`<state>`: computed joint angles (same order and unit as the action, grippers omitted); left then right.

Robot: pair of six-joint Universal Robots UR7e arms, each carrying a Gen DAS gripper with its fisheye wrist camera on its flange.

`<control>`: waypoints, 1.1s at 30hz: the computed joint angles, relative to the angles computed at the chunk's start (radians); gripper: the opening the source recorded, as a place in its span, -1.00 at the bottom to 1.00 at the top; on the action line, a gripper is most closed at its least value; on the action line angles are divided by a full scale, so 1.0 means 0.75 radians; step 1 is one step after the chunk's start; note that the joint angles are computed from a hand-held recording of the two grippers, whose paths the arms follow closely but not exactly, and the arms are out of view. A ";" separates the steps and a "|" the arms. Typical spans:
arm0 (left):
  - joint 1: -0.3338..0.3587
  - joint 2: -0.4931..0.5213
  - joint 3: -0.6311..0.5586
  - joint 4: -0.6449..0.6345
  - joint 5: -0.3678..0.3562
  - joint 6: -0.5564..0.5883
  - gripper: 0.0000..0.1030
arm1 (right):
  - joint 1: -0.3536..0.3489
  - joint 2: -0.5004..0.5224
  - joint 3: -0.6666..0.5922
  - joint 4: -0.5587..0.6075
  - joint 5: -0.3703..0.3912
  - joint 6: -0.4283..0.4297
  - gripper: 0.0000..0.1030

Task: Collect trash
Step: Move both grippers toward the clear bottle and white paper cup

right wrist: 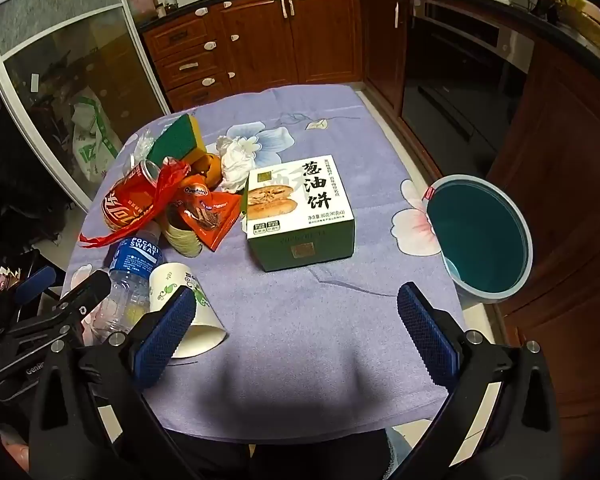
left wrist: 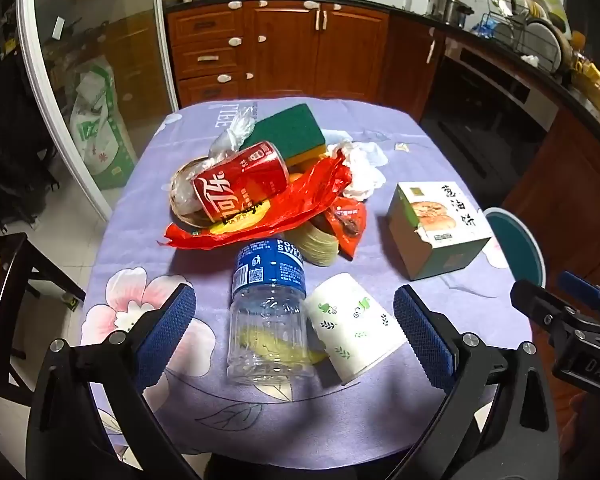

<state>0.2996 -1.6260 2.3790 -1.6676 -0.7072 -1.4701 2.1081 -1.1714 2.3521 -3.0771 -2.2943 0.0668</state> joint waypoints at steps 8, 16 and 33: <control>-0.055 -0.055 0.018 0.053 0.021 -0.065 0.93 | 0.015 -0.028 -0.011 0.044 -0.005 0.018 0.88; -0.049 -0.089 -0.002 0.125 0.011 -0.100 0.93 | 0.010 -0.029 -0.009 0.034 -0.009 0.019 0.88; -0.020 -0.082 -0.012 0.139 0.024 -0.090 0.93 | 0.009 -0.044 -0.022 0.062 -0.018 0.044 0.88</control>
